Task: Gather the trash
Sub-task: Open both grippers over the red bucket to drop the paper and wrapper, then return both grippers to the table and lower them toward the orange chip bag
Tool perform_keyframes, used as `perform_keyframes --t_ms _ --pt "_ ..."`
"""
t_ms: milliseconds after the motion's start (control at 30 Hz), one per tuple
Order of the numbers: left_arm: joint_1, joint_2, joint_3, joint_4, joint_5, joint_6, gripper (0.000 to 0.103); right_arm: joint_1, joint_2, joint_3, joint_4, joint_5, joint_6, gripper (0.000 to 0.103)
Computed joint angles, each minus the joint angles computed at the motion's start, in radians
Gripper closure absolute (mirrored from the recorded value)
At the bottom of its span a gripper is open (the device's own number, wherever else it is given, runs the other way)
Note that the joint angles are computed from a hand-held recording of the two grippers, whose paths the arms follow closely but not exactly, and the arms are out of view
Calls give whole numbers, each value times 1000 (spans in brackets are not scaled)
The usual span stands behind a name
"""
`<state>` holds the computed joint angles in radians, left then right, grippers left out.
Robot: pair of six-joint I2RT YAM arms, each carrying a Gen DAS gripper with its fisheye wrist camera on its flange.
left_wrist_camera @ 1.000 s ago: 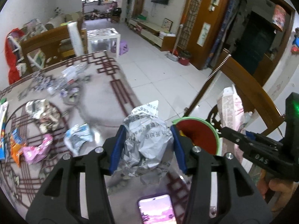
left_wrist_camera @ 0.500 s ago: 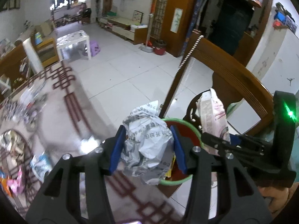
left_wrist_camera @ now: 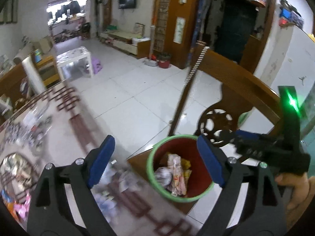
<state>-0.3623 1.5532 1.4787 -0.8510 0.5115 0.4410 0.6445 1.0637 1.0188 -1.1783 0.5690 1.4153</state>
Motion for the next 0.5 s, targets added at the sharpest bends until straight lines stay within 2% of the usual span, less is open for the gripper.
perform_keyframes --t_ms 233,367,500 --pt "330 21 -8 -20 17 88 20 101 187 111 52 -15 1 42" --pt "530 133 83 -50 12 130 20 151 318 222 72 -11 -1 42" --pt "684 281 244 -78 6 194 20 196 465 367 76 -10 -18 42"
